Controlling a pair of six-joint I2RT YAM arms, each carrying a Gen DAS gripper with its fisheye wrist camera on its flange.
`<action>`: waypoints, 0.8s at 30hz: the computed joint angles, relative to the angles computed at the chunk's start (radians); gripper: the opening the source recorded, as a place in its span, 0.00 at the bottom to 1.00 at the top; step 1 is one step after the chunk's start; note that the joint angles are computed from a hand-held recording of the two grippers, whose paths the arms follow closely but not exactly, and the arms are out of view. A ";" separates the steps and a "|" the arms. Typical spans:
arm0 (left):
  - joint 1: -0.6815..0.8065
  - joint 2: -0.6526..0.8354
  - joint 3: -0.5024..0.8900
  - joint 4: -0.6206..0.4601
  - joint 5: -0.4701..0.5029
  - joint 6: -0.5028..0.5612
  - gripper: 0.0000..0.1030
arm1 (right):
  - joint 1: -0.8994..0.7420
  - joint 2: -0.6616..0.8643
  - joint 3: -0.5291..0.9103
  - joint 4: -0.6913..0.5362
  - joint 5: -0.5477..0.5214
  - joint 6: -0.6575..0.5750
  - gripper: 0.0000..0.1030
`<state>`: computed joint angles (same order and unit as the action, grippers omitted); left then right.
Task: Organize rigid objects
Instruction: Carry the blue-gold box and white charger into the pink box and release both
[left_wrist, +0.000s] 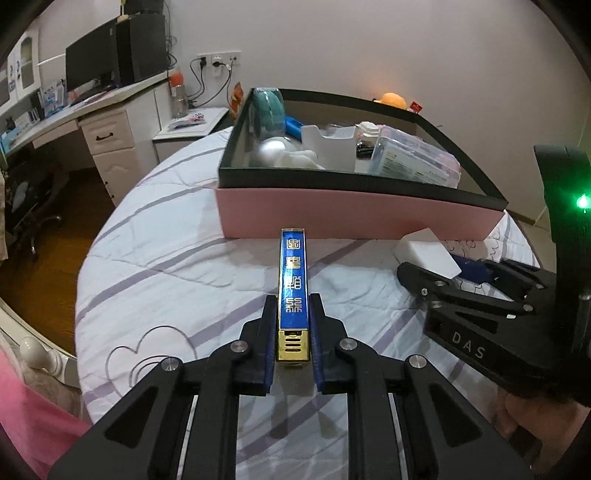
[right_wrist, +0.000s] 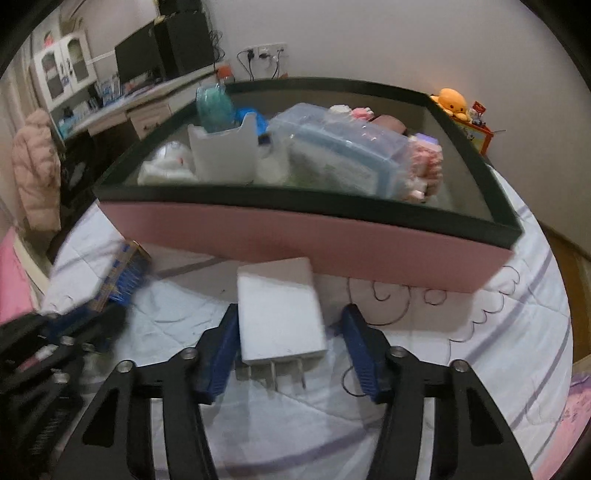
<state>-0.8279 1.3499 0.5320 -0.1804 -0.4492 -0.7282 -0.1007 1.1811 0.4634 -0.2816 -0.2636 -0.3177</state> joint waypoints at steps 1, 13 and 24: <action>-0.006 -0.017 -0.006 -0.010 -0.005 -0.005 0.15 | 0.004 -0.018 -0.006 -0.009 0.005 0.003 0.40; -0.057 -0.151 0.037 -0.130 -0.047 -0.007 0.15 | -0.235 -0.257 0.072 -0.353 -0.221 -0.137 0.40; 0.109 -0.053 0.277 -0.092 0.019 0.196 0.15 | -0.156 -0.084 0.339 -0.297 -0.207 -0.022 0.40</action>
